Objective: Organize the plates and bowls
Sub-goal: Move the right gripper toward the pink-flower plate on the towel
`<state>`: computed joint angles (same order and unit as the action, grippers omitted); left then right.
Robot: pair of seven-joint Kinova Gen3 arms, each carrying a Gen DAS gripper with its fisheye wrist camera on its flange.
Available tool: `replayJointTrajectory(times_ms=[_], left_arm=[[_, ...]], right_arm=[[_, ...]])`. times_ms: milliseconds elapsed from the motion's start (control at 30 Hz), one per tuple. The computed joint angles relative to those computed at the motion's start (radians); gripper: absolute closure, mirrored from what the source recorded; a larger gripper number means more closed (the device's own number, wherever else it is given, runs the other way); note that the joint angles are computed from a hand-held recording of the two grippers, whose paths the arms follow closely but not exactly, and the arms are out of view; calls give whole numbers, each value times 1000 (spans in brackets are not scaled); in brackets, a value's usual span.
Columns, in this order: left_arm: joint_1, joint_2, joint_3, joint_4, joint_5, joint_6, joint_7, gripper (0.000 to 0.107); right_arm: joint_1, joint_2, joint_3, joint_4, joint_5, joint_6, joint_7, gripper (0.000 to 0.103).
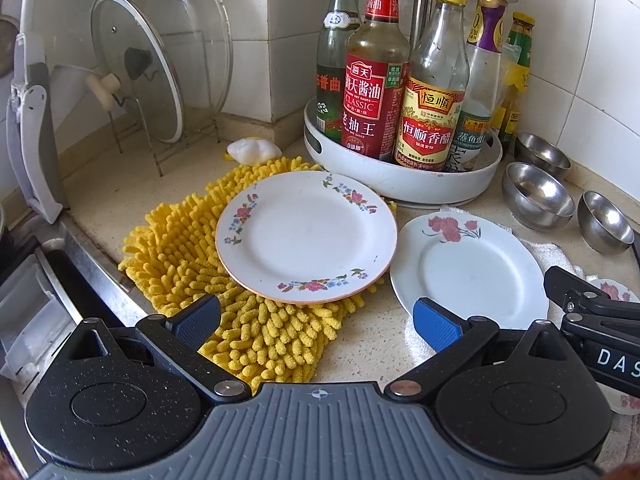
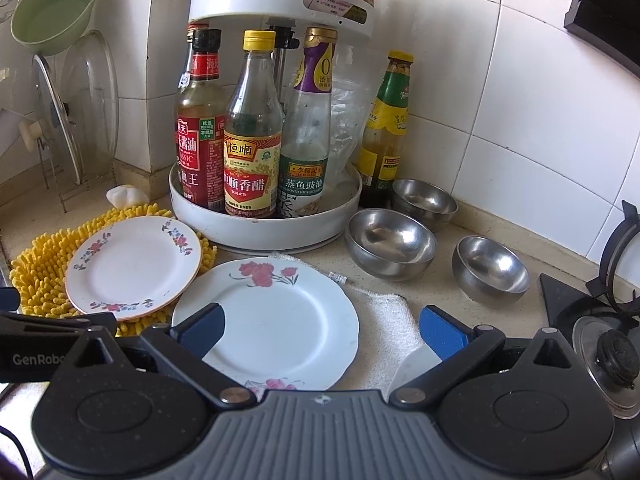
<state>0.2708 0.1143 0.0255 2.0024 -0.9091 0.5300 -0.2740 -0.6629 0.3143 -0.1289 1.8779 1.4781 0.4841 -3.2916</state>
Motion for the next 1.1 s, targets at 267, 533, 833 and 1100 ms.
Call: replayJointTrajectory(times_ms=[267, 533, 833, 1100], left_arm=[[1, 1, 2, -1, 9, 3, -13, 4], [10, 7, 6, -6, 26, 22, -15, 4], [62, 40, 19, -57, 34, 103, 32, 4], [126, 102, 18, -134, 67, 165, 43, 4]], right_arm=[[1, -1, -1, 5, -2, -3, -2, 0], [18, -7, 5, 14, -6, -38, 17, 0], [89, -17, 20, 28, 15, -139, 45, 0], [165, -12, 59, 33, -21, -258, 134, 0]])
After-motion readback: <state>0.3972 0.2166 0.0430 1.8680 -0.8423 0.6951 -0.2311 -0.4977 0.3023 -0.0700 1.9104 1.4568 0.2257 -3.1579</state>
